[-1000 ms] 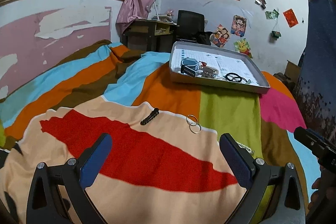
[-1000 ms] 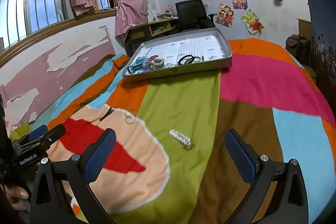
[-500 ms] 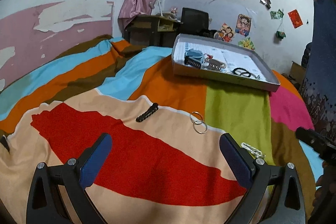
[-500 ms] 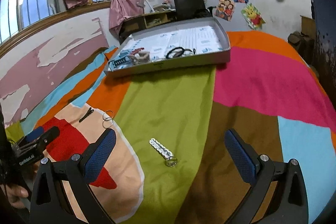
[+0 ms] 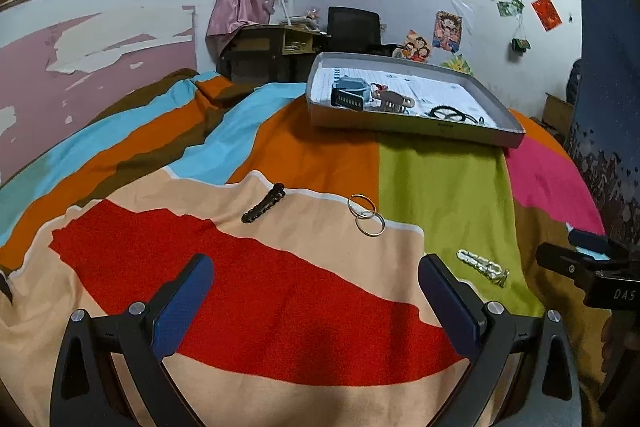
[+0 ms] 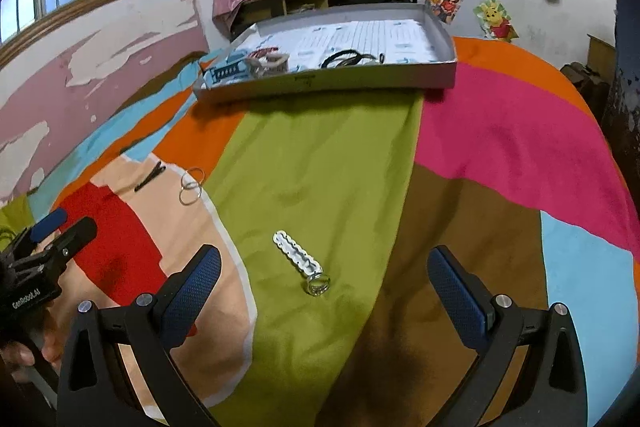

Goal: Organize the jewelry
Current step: 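Withdraw both tools from the tray back over the remaining jewelry, then grasp the silver ring pair with the left tool while the right grasps the white chain keychain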

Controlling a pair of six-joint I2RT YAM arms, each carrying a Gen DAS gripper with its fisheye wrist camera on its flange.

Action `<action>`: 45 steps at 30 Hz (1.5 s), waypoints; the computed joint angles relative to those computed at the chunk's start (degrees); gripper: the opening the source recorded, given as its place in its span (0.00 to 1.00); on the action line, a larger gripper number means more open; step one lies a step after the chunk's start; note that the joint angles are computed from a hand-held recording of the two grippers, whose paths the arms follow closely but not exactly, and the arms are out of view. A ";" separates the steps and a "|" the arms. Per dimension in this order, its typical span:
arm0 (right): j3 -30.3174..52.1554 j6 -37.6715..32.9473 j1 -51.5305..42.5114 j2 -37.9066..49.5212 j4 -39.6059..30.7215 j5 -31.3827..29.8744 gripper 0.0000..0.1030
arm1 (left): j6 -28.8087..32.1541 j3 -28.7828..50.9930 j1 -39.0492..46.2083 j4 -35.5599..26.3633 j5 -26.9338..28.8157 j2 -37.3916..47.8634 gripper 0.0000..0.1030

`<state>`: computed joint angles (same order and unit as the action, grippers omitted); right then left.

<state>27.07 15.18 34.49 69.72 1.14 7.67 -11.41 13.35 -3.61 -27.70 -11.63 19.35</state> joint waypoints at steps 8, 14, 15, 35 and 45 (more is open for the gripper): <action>2.58 -2.87 1.33 7.40 1.53 -1.41 0.98 | 5.59 -0.01 2.98 16.10 7.21 17.27 1.00; 3.26 -1.95 -1.25 10.60 3.12 -4.54 0.96 | 6.62 0.47 5.19 25.03 11.23 27.54 1.00; 3.07 -1.69 -1.51 10.42 3.37 -4.75 0.95 | 6.81 0.58 5.48 25.91 11.98 28.71 1.00; 12.46 -7.68 -2.49 24.96 2.65 -10.42 0.32 | 6.87 8.83 9.65 37.39 24.93 53.86 0.59; 15.05 -7.21 0.30 27.19 1.02 -8.94 0.31 | 6.56 8.93 10.89 37.29 26.56 54.18 0.43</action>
